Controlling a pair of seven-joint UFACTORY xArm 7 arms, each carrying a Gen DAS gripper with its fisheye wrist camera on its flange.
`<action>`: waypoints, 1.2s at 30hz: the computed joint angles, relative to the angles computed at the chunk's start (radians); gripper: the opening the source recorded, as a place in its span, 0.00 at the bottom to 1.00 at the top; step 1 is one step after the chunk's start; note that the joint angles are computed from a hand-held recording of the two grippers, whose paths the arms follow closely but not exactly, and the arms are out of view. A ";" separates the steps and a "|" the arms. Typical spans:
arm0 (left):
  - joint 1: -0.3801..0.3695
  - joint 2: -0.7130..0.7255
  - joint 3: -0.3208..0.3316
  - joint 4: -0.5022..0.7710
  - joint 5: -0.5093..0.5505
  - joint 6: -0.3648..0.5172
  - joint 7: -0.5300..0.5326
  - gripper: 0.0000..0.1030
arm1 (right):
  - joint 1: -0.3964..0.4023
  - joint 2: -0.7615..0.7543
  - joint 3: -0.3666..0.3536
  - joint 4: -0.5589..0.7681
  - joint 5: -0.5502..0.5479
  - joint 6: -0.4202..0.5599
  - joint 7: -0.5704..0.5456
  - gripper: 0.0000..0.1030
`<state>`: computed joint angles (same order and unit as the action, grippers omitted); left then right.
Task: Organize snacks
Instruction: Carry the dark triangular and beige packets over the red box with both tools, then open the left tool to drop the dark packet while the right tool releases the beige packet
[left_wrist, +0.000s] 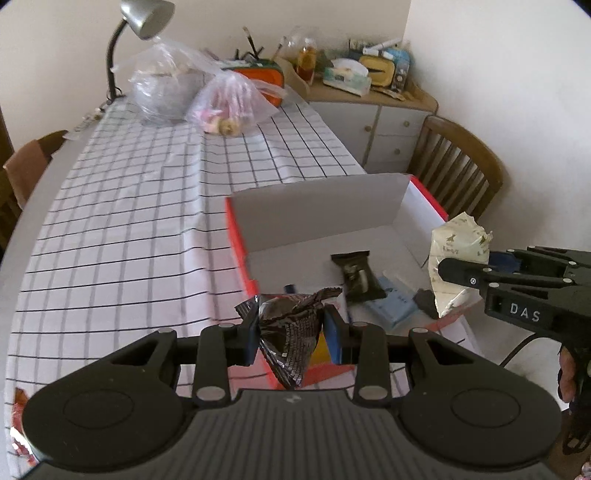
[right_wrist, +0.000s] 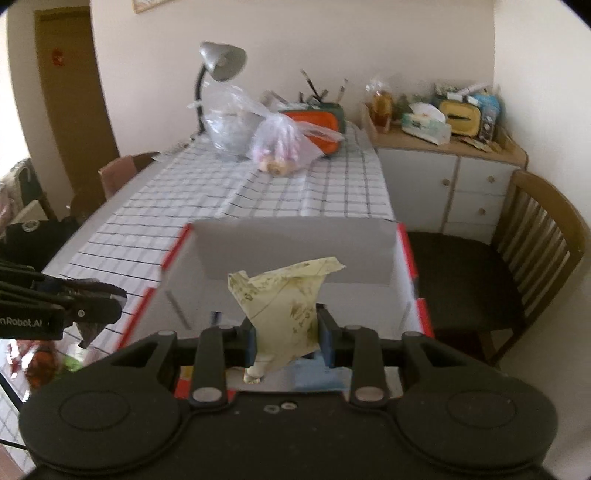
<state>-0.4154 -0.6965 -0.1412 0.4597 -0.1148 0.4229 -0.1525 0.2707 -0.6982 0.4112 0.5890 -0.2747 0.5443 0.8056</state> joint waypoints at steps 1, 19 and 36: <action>0.002 0.032 -0.010 0.020 0.001 -0.001 -0.009 0.33 | -0.001 0.008 -0.011 -0.002 0.001 -0.001 -0.009 0.30; 0.079 0.521 -0.120 0.357 0.280 0.089 -0.260 0.33 | 0.022 0.240 -0.131 0.049 0.052 -0.004 -0.238 0.30; 0.029 0.604 -0.082 0.415 0.344 0.120 -0.334 0.37 | 0.033 0.264 -0.165 0.030 0.101 -0.038 -0.285 0.33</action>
